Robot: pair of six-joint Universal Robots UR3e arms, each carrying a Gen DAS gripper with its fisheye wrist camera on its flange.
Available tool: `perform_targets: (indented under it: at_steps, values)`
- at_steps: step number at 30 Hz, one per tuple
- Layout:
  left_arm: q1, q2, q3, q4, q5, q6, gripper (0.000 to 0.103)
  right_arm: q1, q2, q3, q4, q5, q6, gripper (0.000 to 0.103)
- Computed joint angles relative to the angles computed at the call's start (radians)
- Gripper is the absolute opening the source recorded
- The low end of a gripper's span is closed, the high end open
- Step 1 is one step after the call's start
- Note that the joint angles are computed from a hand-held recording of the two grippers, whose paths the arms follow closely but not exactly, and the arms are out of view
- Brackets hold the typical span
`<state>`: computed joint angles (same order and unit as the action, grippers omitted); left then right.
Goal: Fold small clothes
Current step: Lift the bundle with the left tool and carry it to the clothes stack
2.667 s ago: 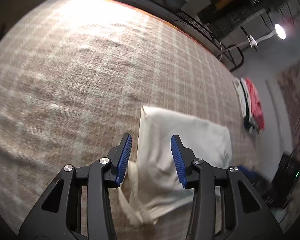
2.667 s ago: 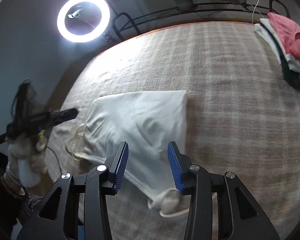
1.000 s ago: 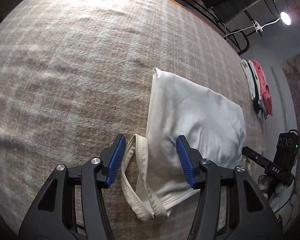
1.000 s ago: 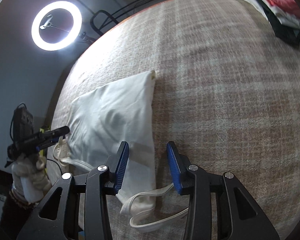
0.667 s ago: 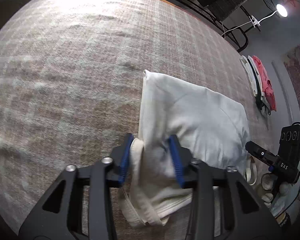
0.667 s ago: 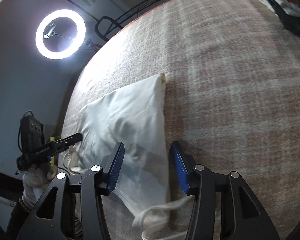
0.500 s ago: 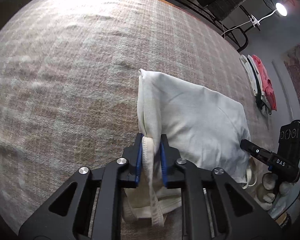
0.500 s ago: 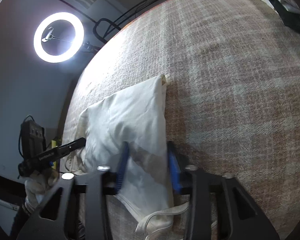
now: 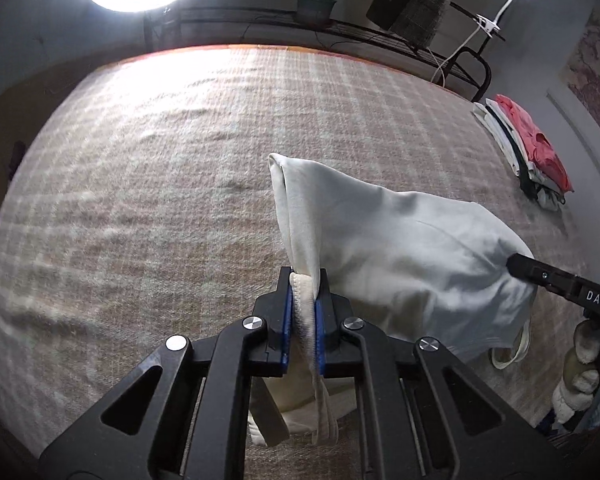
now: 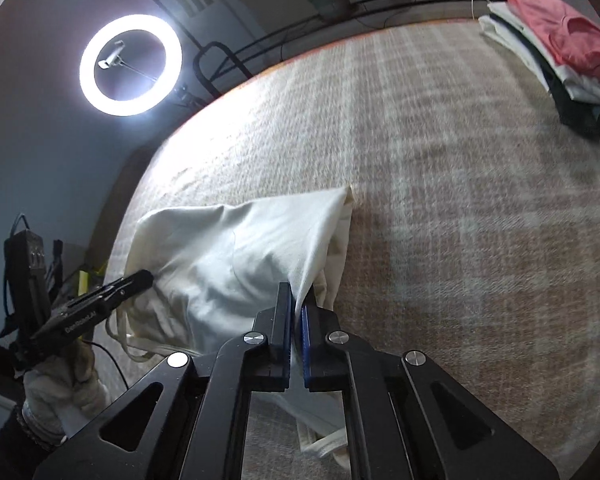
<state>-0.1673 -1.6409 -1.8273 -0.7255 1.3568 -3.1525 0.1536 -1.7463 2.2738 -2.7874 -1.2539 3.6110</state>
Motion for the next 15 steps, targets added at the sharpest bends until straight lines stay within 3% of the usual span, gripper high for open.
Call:
perform_targets:
  at_steps: [2,5,8,10,12,15]
  values:
    - [-0.001,-0.013,0.012,-0.008,0.001,-0.010,0.007,-0.014,-0.005,-0.003,0.013,0.024,-0.020,0.003]
    - [0.038,-0.047,0.032,-0.048,-0.041,-0.014,0.007,-0.100,-0.046,0.070,0.019,0.146,-0.055,0.005]
    - [0.080,-0.063,0.028,-0.075,-0.088,-0.009,0.007,-0.147,-0.052,0.117,0.050,0.177,-0.059,0.021]
    - [0.102,-0.073,0.026,-0.089,-0.117,-0.009,0.007,-0.196,-0.080,0.163,0.061,0.203,-0.080,0.023]
    - [0.108,-0.086,0.030,-0.093,-0.125,-0.004,0.007,-0.256,-0.069,0.220,0.019,0.275,-0.091,0.023]
    - [0.100,-0.095,0.032,-0.085,-0.114,0.003,0.007,-0.303,0.000,0.299,-0.159,0.369,-0.074,0.023]
